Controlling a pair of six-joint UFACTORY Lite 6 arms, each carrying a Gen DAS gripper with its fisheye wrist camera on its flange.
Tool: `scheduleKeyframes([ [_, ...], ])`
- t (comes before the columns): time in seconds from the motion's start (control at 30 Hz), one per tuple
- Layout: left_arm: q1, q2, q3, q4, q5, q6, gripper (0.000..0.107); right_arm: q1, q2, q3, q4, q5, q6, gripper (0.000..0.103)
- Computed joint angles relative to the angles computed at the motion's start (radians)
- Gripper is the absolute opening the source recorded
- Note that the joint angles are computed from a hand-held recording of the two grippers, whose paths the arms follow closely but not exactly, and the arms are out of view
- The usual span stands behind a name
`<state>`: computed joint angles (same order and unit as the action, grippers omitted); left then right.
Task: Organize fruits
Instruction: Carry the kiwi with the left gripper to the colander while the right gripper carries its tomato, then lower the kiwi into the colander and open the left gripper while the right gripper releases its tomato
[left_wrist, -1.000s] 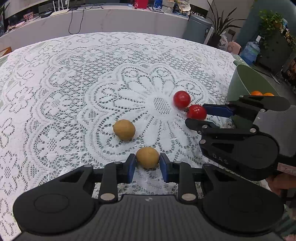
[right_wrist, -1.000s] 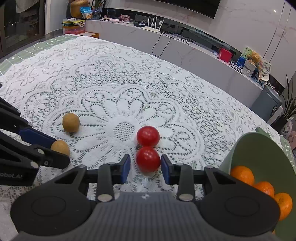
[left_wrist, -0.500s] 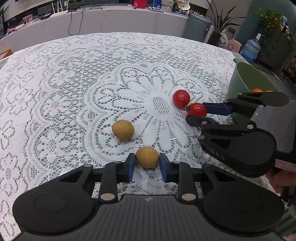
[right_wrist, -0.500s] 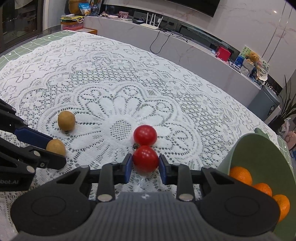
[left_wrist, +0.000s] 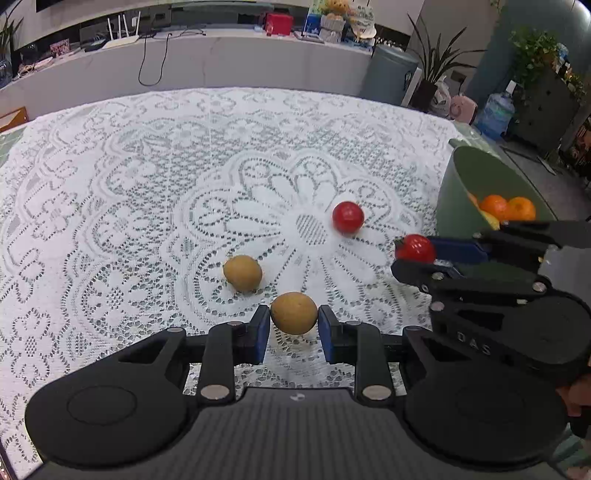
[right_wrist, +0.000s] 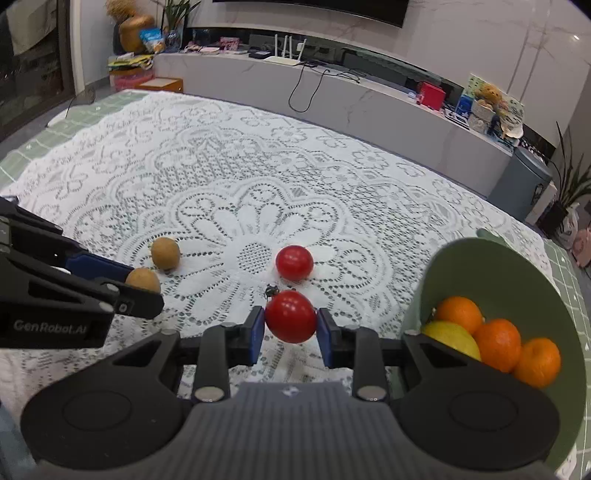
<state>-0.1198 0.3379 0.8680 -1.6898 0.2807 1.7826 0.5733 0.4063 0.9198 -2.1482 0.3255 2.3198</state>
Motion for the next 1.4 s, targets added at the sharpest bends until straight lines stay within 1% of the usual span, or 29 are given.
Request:
scheduleKeyframes([
  [0.3,-0.016,-0.104,-0.071,-0.092,0.017,0.077,0.031,0.019,-0.182,-0.145,0.019,0.016,0.037,0.027],
  [0.43,-0.038,-0.148,-0.094,-0.121,0.010,0.104,0.031,0.013,-0.264,-0.216,-0.020,0.020,0.097,0.027],
  [0.7,-0.094,-0.201,-0.095,-0.125,0.000,0.084,0.031,-0.006,-0.411,-0.330,0.007,0.029,0.102,0.027],
  [0.87,-0.144,-0.205,-0.070,-0.113,-0.004,0.059,0.031,-0.031,-0.490,-0.386,0.049,0.044,0.071,0.027],
  [1.07,-0.231,-0.204,-0.030,-0.113,-0.029,0.064,0.031,-0.081,-0.561,-0.436,0.058,0.051,0.060,0.027],
  [1.27,-0.314,-0.164,0.037,-0.090,-0.051,0.054,0.031,-0.151,-0.621,-0.474,0.063,0.048,0.034,0.027],
  [1.4,-0.347,-0.118,0.097,-0.018,-0.045,-0.022,0.031,-0.203,-0.654,-0.499,0.055,0.038,0.025,0.027],
])
